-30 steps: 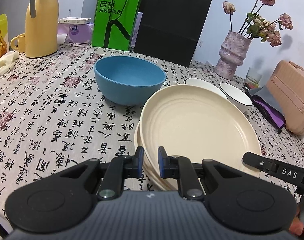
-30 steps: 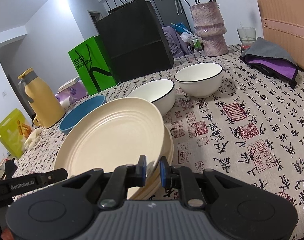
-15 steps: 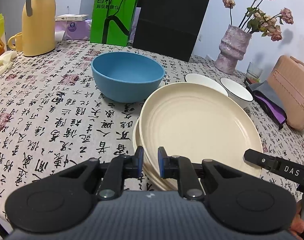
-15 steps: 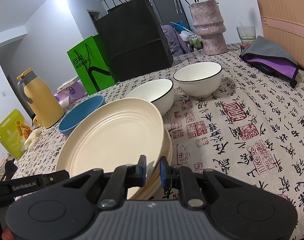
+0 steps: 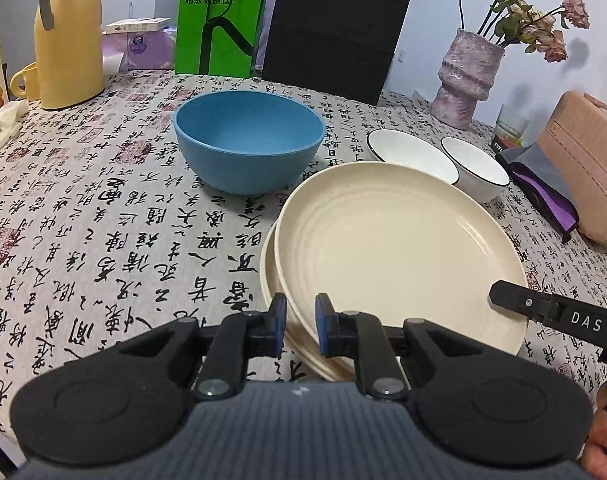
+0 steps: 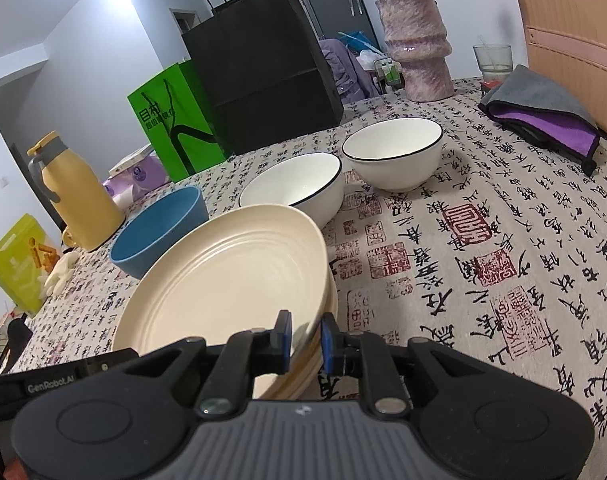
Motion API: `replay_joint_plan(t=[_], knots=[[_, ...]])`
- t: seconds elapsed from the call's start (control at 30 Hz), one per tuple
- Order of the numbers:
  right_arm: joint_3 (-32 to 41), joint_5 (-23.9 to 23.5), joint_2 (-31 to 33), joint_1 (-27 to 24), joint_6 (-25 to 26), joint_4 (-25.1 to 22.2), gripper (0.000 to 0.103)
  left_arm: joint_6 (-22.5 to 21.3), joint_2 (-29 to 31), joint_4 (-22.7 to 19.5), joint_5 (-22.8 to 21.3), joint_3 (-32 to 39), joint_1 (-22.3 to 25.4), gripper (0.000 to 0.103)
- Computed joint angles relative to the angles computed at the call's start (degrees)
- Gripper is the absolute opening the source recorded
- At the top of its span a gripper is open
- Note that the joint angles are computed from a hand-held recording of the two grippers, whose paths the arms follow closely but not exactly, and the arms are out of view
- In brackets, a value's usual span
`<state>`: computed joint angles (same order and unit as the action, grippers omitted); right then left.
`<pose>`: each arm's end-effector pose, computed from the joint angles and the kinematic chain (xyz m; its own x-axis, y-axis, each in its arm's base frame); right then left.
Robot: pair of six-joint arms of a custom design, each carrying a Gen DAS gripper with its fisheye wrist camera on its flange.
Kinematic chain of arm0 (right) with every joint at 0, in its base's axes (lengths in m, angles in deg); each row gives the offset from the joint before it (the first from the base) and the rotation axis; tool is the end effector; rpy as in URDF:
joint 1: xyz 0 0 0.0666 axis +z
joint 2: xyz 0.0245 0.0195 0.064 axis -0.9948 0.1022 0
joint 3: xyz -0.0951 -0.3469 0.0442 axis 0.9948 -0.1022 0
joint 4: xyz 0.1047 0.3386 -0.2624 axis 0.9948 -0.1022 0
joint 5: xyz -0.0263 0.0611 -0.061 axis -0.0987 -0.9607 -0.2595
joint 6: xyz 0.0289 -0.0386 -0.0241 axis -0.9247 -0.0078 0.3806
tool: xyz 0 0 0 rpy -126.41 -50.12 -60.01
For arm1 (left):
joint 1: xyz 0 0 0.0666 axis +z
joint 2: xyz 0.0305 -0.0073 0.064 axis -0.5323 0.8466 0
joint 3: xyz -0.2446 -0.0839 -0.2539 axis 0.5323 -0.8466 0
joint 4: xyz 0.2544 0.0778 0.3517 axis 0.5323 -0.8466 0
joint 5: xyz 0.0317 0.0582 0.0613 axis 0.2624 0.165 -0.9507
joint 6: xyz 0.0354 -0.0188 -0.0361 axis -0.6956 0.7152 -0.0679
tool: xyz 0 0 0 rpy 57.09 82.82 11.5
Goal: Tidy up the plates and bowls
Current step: 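Lower the held cream plates with both tools onto the plate stack, then open both tools to release the cream plates on the stack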
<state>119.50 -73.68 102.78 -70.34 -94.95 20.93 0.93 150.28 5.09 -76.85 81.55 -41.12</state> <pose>0.6193 0.1561 0.2491 -0.6700 0.2279 -0.7065 -0.0782 0.9248 0.3725 0.6046 -0.0961 0.2858 -0.7238 -0.1057 -0.6819 0.0047 0.9874 -0.1580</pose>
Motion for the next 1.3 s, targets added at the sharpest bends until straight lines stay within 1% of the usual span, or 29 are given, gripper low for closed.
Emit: replay_joint_plan(t=[0.33, 0.5, 0.73, 0.9, 1.03, 1.17, 1.3], knots=[[2.4, 1.1, 1.2, 0.2, 2.3, -2.7, 0.016, -0.9, 0.7, -1.3, -0.3, 1.2, -0.1, 0.016], [2.7, 1.5, 1.2, 0.5, 3.8, -3.2, 0.017, -1.0, 0.6, -1.7, -0.2, 1.3, 0.0, 0.016], [3.6, 2.2, 1.6, 0.6, 4.4, -4.6, 0.017, -1.1, 0.7, -2.0, 0.7, 1.6, 0.3, 0.017], [3.6, 2.0, 1.5, 0.6, 4.5, -4.9, 0.017, -1.0, 0.6, -2.0, 1.5, 1.6, 0.6, 0.017], [3.5, 1.5, 1.4, 0.5, 5.2, -5.0, 0.02, -1.0, 0.8, -2.7, 1.7, 2.0, 0.9, 0.017], [3.6, 2.5, 1.5, 0.6, 6.4, -5.1, 0.022, -1.5, 1.1, -2.5, 1.0, 2.1, 0.8, 0.017], [3.1, 2.7, 1.3, 0.6, 7.6, -4.6, 0.022, -2.6, 1.2, -1.5, -0.1, 1.7, 0.6, 0.017]])
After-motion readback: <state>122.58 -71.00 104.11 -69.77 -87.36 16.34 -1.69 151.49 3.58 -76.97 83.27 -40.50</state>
